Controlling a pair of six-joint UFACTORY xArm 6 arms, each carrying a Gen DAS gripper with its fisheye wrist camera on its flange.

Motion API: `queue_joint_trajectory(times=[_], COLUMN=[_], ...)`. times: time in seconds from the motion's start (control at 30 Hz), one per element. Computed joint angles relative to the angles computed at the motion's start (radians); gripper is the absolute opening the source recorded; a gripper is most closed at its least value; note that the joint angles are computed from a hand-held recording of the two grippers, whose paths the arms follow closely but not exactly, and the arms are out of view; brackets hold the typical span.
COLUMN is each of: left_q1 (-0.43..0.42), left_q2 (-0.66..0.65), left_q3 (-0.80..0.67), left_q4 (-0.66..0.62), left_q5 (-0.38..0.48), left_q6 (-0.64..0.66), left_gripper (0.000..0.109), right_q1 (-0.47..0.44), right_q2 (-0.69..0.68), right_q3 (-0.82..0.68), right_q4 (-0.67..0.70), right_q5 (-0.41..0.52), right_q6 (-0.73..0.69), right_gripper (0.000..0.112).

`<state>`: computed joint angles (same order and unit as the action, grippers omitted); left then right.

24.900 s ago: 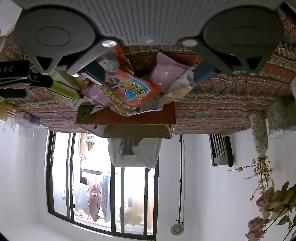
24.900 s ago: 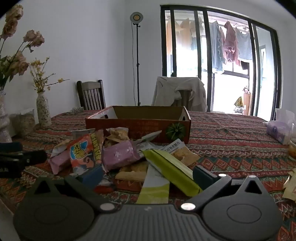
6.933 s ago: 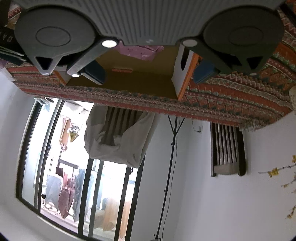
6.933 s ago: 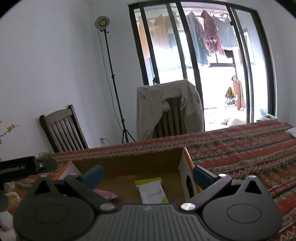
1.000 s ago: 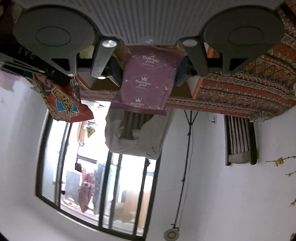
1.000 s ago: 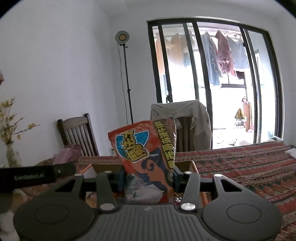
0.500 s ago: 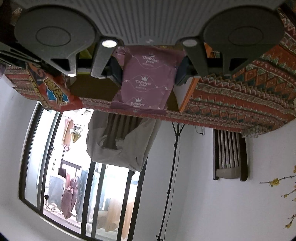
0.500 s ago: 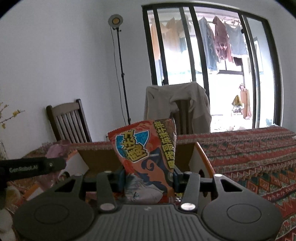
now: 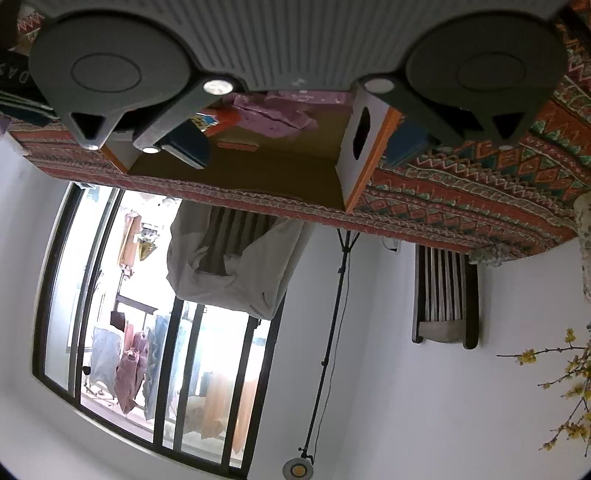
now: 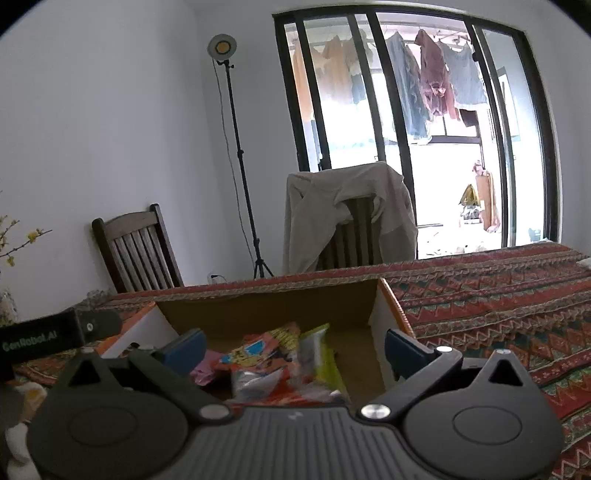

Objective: Organize snacks
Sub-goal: 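Carry both packets over the cardboard box and open both tools to drop them, then withdraw both open tools from the box back over the snack pile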

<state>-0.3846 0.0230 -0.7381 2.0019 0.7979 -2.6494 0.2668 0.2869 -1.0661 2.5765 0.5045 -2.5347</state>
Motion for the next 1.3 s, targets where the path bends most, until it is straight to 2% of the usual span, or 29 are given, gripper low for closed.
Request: queue_joint_trajectory(times=[0.3, 0.47, 0.7, 1.0, 1.3], left_q1=[-0.034, -0.08, -0.142, -0.217, -0.28], left_q2=[-0.068, -0.132, -0.23, -0.32, -0.376], left_q3=[0.04, 0.069, 0.139, 0.256, 0.402], left_q4=[-0.021, -0.063, -0.094, -0.201, -0.315], left_q5=[0.032, 0.061, 0.088, 0.131, 0.149], left_q6=[-0.008, 0.025, 0.065, 0.143, 0.135], left_gripper=[0.103, 0.103, 0.103, 0.103, 0.103], right_q1=[0.0, 0.004, -0.004, -0.019, -0.04], right_q2=[-0.051, -0.11, -0.196, -0.282, -0.358], right_q3=[0.037, 0.072, 0.141, 0.256, 0.408], right_q4=[0.029, 0.105, 0.051, -0.011, -0.062], right_q5=[0.001, -0.026, -0.036, -0.055, -0.045], right_q6=[-0.05, -0.142, -0.084, -0.039, -0.015], right_gripper=[0.103, 0.103, 0.103, 0.103, 0.103])
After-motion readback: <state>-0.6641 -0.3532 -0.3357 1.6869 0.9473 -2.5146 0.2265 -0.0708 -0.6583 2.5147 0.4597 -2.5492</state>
